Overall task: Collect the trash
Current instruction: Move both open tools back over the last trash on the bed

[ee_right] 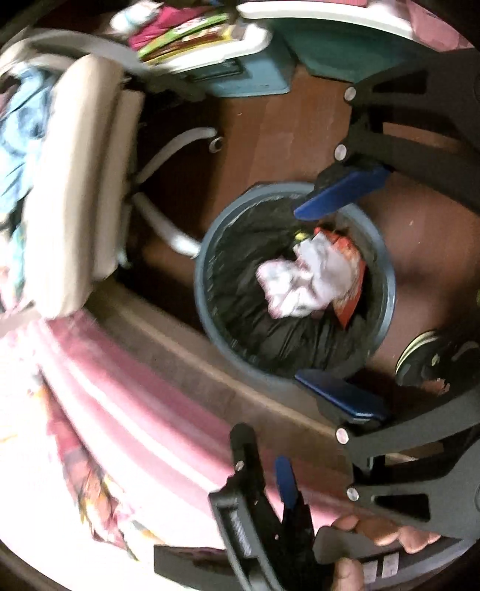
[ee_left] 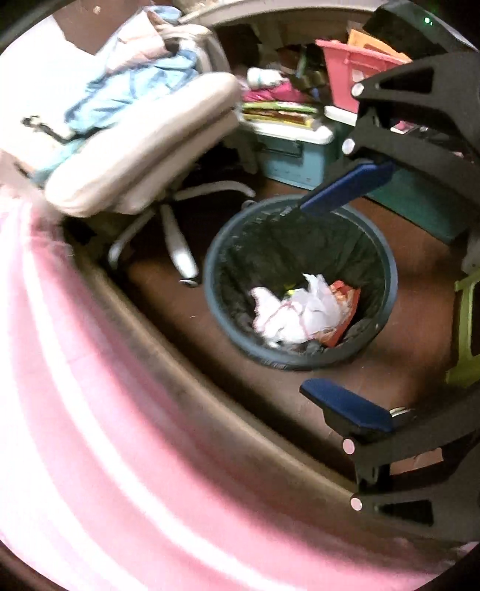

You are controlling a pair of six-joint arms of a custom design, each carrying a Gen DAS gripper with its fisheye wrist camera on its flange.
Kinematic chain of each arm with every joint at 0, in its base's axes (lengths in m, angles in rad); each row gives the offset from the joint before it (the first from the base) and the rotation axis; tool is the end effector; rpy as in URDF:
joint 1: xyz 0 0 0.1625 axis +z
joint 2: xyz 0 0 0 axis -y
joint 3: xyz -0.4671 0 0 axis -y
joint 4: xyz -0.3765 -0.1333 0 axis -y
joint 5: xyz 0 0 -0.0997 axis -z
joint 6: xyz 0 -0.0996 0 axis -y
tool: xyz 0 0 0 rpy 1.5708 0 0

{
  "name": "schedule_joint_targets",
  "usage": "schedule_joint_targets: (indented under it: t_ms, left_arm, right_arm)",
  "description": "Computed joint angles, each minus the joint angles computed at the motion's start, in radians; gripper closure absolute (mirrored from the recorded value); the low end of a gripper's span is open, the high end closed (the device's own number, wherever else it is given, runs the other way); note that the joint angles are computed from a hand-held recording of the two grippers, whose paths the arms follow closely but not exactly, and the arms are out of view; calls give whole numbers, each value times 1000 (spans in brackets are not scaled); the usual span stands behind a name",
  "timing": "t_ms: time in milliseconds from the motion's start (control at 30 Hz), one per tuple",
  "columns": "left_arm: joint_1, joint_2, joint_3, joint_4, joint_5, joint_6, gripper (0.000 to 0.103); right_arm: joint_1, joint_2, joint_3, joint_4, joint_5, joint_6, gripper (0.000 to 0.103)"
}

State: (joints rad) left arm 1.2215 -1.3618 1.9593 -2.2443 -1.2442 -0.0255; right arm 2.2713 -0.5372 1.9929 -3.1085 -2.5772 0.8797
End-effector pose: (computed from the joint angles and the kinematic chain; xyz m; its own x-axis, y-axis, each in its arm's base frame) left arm -0.0209 -0.5402 0.3211 -0.9067 0.2773 -0.3179 0.3182 0.9443 -0.0841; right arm 0.3910 -0.3875 -0.0174 -0.7841 0.4011 0.4736 -0.0600 0.7106 -0.7011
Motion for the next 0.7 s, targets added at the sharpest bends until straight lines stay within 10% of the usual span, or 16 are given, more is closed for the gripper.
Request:
schedule_joint_targets:
  t_ms: [333,700]
  left_arm:
    - [21,-231,-86,-123,-103,-24,14]
    - [174,-263,-319,-110,6,112,13]
  right_arm:
    - [133,94,-318,-68,-2,-368,17]
    - [159,361,-890,44,192,-625,10]
